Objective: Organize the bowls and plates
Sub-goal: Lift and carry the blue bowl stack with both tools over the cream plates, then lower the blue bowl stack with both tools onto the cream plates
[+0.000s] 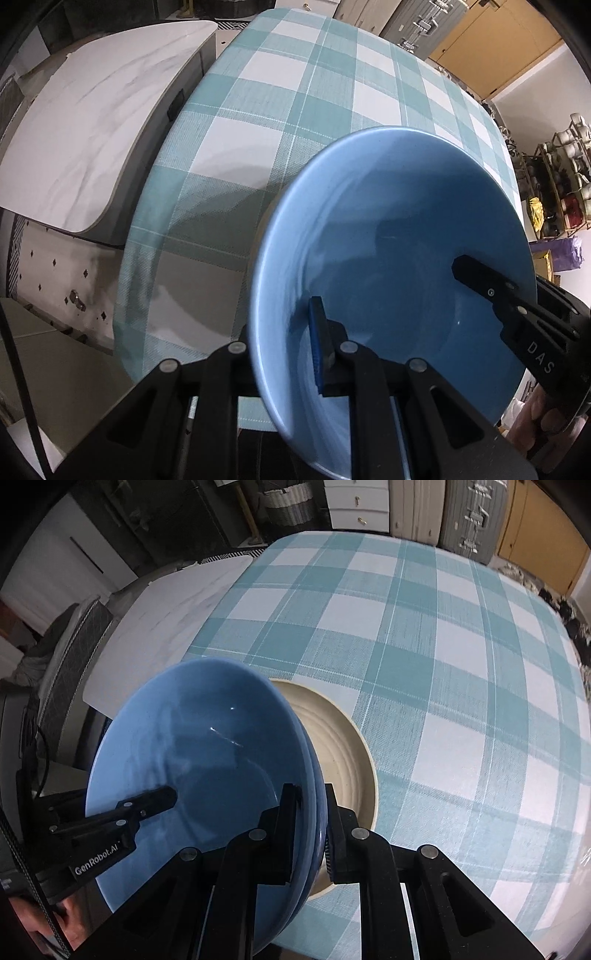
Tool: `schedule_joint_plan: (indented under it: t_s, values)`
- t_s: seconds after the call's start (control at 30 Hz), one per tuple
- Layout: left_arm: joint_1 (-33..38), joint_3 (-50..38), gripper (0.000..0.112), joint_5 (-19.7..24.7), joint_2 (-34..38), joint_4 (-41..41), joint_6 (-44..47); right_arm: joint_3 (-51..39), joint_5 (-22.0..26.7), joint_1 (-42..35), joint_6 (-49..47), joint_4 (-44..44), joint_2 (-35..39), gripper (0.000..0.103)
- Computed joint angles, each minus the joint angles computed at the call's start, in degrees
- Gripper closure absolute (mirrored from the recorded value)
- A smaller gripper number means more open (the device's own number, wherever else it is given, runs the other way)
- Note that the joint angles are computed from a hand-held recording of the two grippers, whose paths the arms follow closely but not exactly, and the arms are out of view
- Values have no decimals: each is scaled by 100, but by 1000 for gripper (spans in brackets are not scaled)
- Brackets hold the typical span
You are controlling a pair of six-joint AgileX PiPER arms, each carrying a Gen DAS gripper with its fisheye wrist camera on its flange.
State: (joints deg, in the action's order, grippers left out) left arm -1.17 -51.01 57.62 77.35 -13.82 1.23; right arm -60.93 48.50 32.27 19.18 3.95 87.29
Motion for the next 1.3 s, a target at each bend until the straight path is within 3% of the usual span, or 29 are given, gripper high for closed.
schedule_joint_plan:
  t_s: [0.53,1.3]
  values:
    - [-669,321,94,-514,-65,509,-530,462,-424,-38,64,-191,-98,87]
    - [-758,532,88,-994,-80,429,-531,731,-775,50,299,-553,-266,87]
